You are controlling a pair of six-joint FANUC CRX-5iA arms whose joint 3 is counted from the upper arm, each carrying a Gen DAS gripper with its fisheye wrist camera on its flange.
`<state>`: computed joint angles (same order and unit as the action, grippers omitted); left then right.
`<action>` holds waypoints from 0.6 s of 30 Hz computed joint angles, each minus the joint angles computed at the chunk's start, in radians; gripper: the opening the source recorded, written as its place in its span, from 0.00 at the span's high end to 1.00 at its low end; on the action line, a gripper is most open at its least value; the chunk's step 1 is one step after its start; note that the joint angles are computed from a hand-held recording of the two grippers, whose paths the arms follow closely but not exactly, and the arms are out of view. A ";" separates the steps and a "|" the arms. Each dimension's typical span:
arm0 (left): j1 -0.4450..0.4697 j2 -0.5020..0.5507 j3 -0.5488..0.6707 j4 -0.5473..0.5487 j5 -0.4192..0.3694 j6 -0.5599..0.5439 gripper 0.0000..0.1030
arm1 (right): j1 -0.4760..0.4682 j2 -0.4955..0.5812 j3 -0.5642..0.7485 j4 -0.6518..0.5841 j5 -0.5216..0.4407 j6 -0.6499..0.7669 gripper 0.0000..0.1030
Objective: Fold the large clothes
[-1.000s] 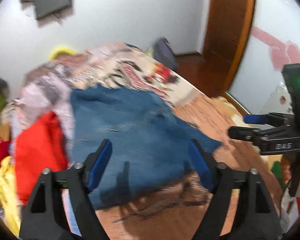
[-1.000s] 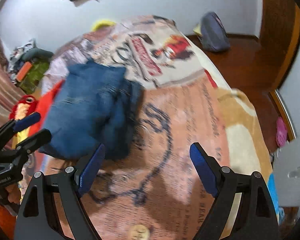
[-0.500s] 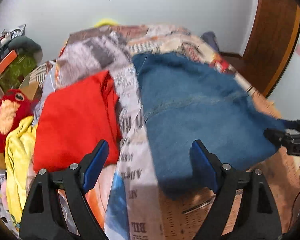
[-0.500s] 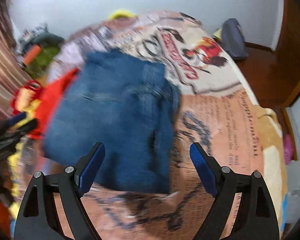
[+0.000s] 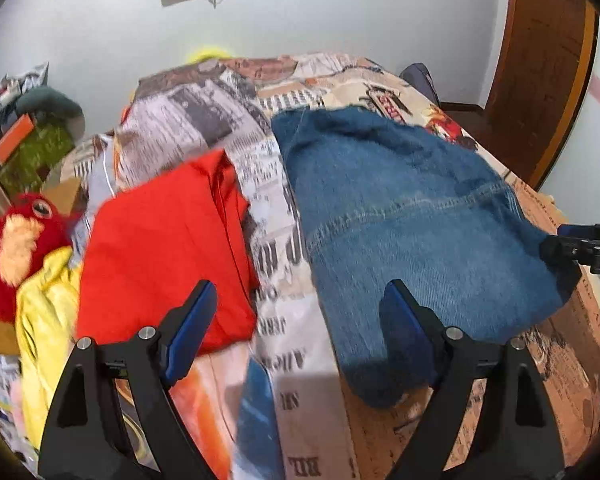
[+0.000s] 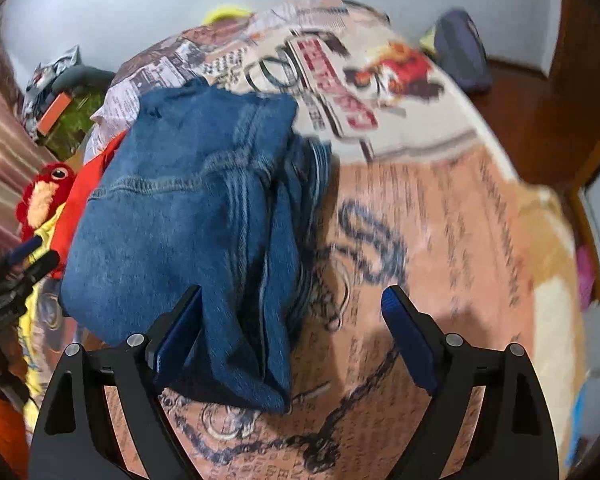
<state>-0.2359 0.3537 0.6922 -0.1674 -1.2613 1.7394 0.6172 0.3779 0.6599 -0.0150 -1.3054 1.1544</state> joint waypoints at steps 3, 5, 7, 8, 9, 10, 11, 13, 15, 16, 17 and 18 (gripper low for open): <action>0.007 0.030 0.058 -0.007 0.011 0.014 0.15 | -0.008 0.033 0.048 -0.006 0.009 0.013 0.16; 0.025 0.056 0.089 0.031 0.019 0.010 0.10 | -0.017 0.068 0.098 -0.020 -0.002 0.018 0.16; 0.058 0.096 0.117 0.121 0.023 -0.015 0.10 | -0.034 0.109 0.162 -0.059 -0.029 0.023 0.16; 0.071 0.106 0.117 0.157 0.028 -0.027 0.10 | -0.048 0.134 0.203 -0.097 -0.051 0.033 0.16; 0.093 0.125 0.112 0.233 0.035 -0.061 0.10 | -0.063 0.159 0.242 -0.139 -0.071 0.044 0.16; 0.114 0.150 0.114 0.308 0.029 -0.093 0.10 | -0.072 0.171 0.261 -0.163 -0.082 0.053 0.16; 0.130 0.173 0.117 0.366 0.018 -0.113 0.10 | -0.082 0.193 0.293 -0.193 -0.100 0.066 0.16; 0.150 0.230 0.157 0.441 -0.033 -0.124 0.10 | -0.099 0.244 0.371 -0.230 -0.158 0.083 0.16; 0.160 0.280 0.201 0.475 -0.077 -0.105 0.10 | -0.117 0.300 0.455 -0.270 -0.220 0.087 0.16; 0.167 0.303 0.216 0.501 -0.092 -0.096 0.10 | -0.124 0.315 0.478 -0.287 -0.238 0.086 0.16; 0.173 0.315 0.217 0.525 -0.097 -0.094 0.10 | -0.138 0.346 0.524 -0.320 -0.273 0.081 0.16; 0.184 0.336 0.217 0.577 -0.104 -0.092 0.10 | -0.150 0.363 0.552 -0.351 -0.295 0.078 0.16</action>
